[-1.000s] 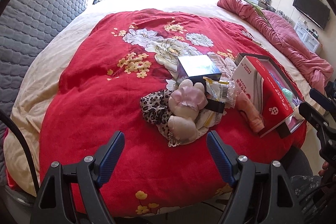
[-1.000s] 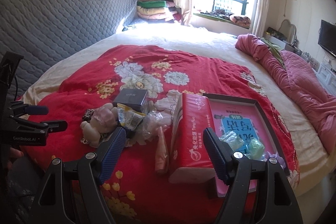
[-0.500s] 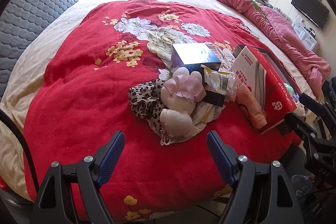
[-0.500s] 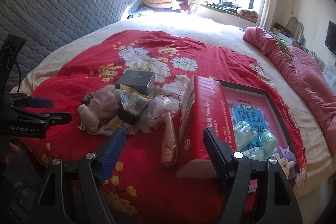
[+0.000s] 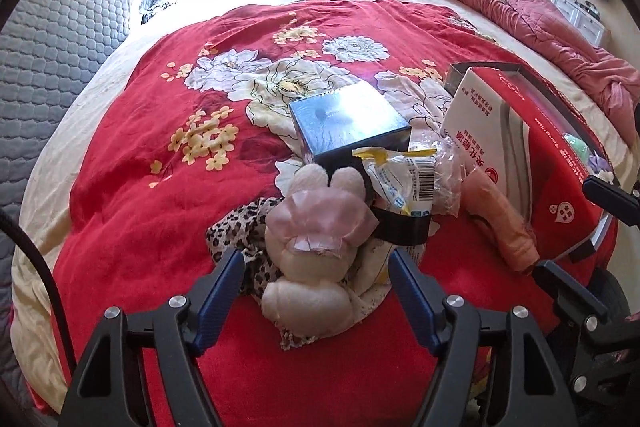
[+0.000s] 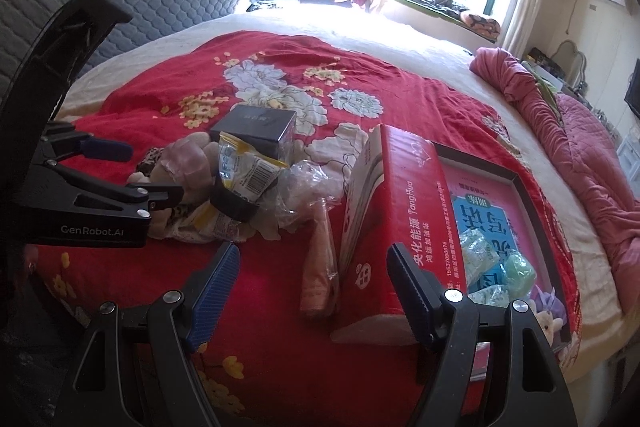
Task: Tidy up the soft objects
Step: 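Grasp the pink-dressed plush bunny with the left tool while the right tool grasps the pink bagged item, then carry the bunny with the left tool while the right tool carries the pink bagged item over the tray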
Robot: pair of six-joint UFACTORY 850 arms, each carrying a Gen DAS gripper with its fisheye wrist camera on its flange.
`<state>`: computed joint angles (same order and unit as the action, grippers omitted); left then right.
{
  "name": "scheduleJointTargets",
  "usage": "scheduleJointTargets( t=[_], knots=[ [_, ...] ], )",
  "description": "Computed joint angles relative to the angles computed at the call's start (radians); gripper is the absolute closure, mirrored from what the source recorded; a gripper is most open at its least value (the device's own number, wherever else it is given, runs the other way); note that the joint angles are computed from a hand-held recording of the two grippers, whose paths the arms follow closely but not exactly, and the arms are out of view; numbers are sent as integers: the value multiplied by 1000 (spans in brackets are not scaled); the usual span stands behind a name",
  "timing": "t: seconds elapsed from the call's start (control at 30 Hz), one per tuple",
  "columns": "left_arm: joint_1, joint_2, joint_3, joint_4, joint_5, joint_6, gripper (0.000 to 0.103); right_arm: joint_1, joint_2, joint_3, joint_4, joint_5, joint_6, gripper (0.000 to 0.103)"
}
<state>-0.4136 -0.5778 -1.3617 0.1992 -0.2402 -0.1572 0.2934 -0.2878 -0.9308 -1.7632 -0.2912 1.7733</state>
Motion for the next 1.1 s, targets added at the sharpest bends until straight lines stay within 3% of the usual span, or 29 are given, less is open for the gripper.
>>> scheduleJointTargets(
  t=[0.13,0.37,0.5,0.6,0.67,0.8,0.83,0.97,1.1],
  knots=[
    [-8,-45,-55,52,-36,-30,40,20,-58,-50,134,-55,-219,26],
    [27,-60,-51,-295,-16,288,51,84,-187,-144,197,-254,-517,26],
    [52,-62,-47,-497,-16,483,54,96,-256,-193,225,-313,-616,27],
    [62,-66,-49,-588,-22,575,54,95,-293,-227,260,-331,-675,34],
    [66,-66,-47,-623,-23,614,55,87,-312,-247,313,-319,-725,47],
    [62,-67,-45,-597,-11,601,58,77,-333,-257,301,-328,-703,62],
    [62,-67,-43,-599,-6,603,60,74,-331,-252,279,-325,-678,73],
    [73,-52,-26,-758,0,743,64,43,-284,-219,244,-214,-588,85],
    [98,-26,2,-1042,-17,984,65,-23,-201,-166,185,25,-391,86]
  ],
)
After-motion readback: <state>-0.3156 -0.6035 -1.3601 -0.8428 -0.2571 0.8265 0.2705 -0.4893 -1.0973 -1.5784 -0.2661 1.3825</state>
